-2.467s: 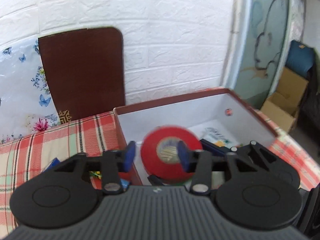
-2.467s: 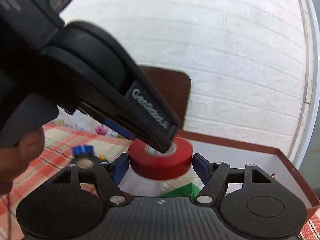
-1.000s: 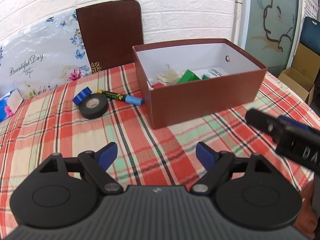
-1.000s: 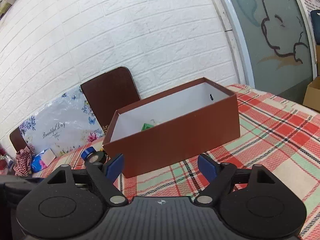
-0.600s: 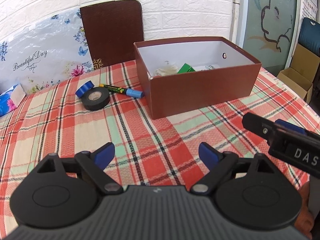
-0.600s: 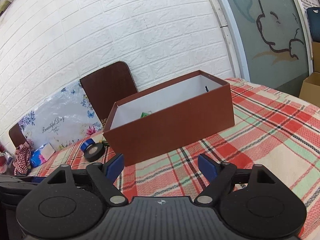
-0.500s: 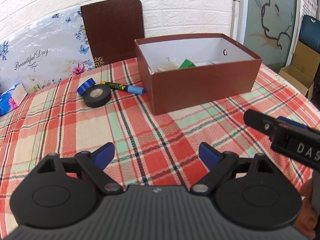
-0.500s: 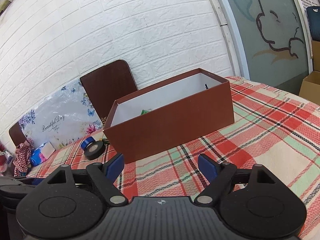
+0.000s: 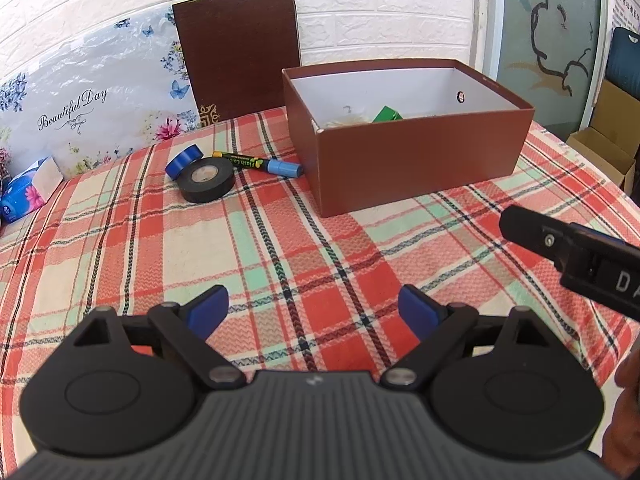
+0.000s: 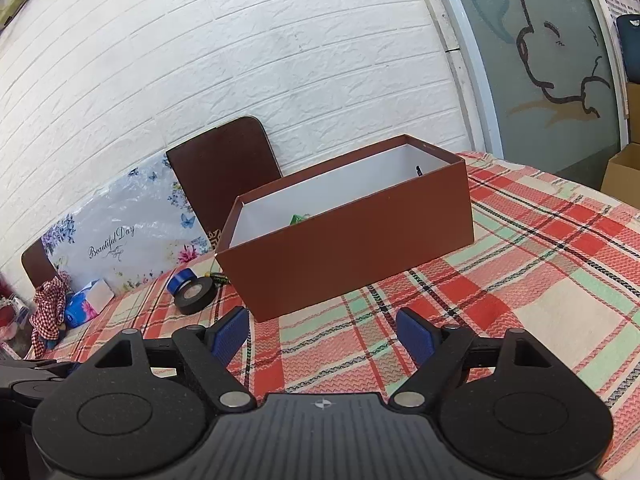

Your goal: Organize objects

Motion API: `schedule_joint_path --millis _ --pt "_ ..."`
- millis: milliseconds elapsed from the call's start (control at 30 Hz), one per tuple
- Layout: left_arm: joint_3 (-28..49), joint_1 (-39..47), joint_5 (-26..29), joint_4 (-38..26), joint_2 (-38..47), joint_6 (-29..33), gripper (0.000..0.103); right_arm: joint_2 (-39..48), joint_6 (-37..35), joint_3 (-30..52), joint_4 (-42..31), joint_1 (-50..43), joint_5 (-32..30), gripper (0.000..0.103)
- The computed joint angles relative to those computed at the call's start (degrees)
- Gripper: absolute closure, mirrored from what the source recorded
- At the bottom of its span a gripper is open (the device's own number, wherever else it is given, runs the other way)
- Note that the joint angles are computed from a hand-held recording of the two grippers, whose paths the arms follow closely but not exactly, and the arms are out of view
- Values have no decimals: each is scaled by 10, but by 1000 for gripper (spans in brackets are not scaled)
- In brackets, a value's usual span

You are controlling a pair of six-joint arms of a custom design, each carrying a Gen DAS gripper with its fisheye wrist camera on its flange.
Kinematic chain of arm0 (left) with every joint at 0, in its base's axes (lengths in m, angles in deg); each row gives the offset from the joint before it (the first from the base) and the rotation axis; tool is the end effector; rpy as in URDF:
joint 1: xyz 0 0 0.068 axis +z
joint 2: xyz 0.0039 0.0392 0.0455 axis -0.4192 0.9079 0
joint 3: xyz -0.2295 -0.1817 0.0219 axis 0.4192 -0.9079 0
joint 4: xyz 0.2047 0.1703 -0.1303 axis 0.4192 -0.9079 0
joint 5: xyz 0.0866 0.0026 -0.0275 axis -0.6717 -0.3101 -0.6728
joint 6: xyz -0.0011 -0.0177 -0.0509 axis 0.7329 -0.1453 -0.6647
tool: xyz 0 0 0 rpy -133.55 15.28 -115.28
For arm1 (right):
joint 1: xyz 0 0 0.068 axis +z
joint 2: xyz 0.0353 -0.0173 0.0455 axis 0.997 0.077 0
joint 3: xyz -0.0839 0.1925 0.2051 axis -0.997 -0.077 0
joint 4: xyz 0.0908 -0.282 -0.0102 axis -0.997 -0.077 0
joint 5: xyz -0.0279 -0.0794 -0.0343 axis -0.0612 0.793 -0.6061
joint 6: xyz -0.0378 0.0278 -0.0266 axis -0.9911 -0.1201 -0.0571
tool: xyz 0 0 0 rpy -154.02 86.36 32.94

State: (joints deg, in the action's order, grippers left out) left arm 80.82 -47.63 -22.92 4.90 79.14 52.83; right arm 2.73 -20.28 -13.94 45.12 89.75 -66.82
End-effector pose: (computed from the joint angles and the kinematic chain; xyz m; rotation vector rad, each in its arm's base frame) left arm 0.3046 -0.1303 0.2023 0.6618 2.1969 -0.1856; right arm 0.2032 0.0031 0.1912 0.6570 1.8571 0.0661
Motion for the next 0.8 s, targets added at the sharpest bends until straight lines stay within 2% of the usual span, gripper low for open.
schedule_joint_path --millis 800 --pt "0 5 -5 4 26 7 9 32 -11 3 5 -23 -37 22"
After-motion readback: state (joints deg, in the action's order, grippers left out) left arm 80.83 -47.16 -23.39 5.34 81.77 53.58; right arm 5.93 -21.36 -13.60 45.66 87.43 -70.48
